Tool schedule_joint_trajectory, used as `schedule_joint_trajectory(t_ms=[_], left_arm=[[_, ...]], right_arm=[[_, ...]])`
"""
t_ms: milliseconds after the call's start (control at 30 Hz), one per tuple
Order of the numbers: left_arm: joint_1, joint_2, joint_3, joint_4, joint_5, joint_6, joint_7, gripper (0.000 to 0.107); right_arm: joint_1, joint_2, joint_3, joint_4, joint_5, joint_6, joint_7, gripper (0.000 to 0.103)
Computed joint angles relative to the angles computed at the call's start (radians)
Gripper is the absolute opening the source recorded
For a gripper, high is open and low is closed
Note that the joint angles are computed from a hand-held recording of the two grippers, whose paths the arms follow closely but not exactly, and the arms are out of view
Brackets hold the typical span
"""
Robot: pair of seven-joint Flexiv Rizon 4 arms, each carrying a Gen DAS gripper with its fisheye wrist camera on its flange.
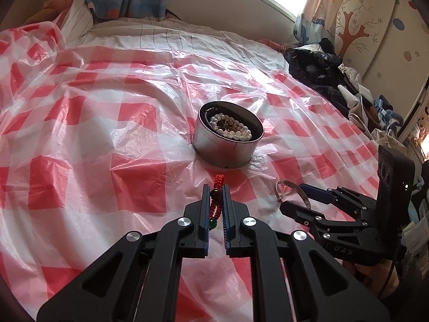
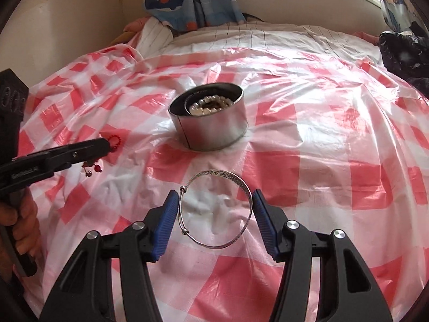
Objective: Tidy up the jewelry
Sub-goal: 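Grasp the red cord bracelet with the left tool and lift it, then grasp the thin silver bangle with the right tool while the left tool holds the red cord, then carry the red cord and silver bangle over the tin and open both tools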
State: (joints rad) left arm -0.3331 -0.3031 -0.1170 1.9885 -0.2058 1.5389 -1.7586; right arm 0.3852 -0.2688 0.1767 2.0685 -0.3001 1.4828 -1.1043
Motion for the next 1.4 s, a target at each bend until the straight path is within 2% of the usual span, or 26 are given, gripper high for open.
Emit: schedule_joint_trajectory(t_ms=[67, 133, 167, 200, 233, 300, 400, 433, 500, 600, 633, 667, 700, 900, 1200, 1267, 1400], left_arm=[[-0.055, -0.008, 0.072, -0.032, 0.055, -0.044, -0.044, 0.008], [-0.082, -0.015, 0.11, -0.057, 0.104, -0.085, -0.081, 0.008], [-0.092, -0.018, 0.125, -0.069, 0.129, -0.107, -0.099, 0.008], [-0.102, -0.021, 0.139, -0.082, 0.156, -0.13, -0.117, 0.008], [-0.105, -0.022, 0.144, -0.091, 0.179, -0.147, -0.13, 0.008], [-0.123, -0.027, 0.169, -0.118, 0.24, -0.19, -0.173, 0.008], [-0.119, -0.034, 0.166, -0.147, 0.298, -0.248, -0.201, 0.01], [-0.116, -0.036, 0.163, -0.155, 0.312, -0.268, -0.209, 0.011], [-0.117, -0.044, 0.162, -0.178, 0.345, -0.318, -0.227, 0.022], [-0.117, -0.049, 0.157, -0.197, 0.395, -0.347, -0.245, 0.023], [-0.118, -0.05, 0.154, -0.205, 0.412, -0.358, -0.241, 0.023], [-0.116, -0.049, 0.15, -0.208, 0.424, -0.361, -0.239, 0.018], [-0.114, -0.049, 0.145, -0.21, 0.431, -0.364, -0.235, 0.007], [-0.127, -0.039, 0.156, -0.229, 0.5, -0.361, -0.276, 0.007], [-0.118, -0.03, 0.144, -0.237, 0.536, -0.362, -0.297, 0.007], [-0.091, -0.023, 0.12, -0.214, 0.494, -0.315, -0.271, 0.007], [-0.016, -0.009, 0.037, -0.148, 0.326, -0.163, -0.146, 0.007]], right_arm=[[0.0, -0.01, 0.005, -0.013, 0.001, -0.038, -0.005, 0.056], [0.0, -0.012, 0.007, -0.014, 0.004, -0.05, -0.008, 0.057], [0.002, -0.011, 0.004, -0.012, 0.001, -0.048, -0.007, 0.059], [0.007, -0.008, -0.004, -0.008, -0.007, -0.044, -0.002, 0.066], [0.015, -0.005, -0.015, -0.002, -0.02, -0.038, 0.008, 0.071], [0.032, -0.001, -0.036, 0.008, -0.054, -0.032, 0.029, 0.072], [0.029, -0.009, -0.025, -0.004, -0.067, -0.083, 0.019, 0.073], [0.031, -0.011, -0.026, -0.005, -0.074, -0.093, 0.02, 0.073], [0.027, -0.012, -0.023, -0.005, -0.073, -0.093, 0.021, 0.072], [0.017, -0.011, -0.014, -0.002, -0.059, -0.081, 0.016, 0.056], [0.011, -0.012, -0.006, -0.004, -0.049, -0.079, 0.01, 0.056], [0.009, -0.012, -0.004, -0.003, -0.044, -0.076, 0.007, 0.056], [0.009, -0.012, -0.005, -0.002, -0.042, -0.071, 0.005, 0.056], [0.009, -0.01, -0.003, 0.0, -0.026, -0.046, -0.002, 0.056], [0.015, -0.009, -0.009, 0.005, -0.026, -0.013, -0.001, 0.056], [0.012, -0.007, -0.006, 0.005, -0.021, -0.002, -0.002, 0.056], [0.017, 0.001, -0.017, 0.002, -0.019, 0.039, 0.007, 0.056]])
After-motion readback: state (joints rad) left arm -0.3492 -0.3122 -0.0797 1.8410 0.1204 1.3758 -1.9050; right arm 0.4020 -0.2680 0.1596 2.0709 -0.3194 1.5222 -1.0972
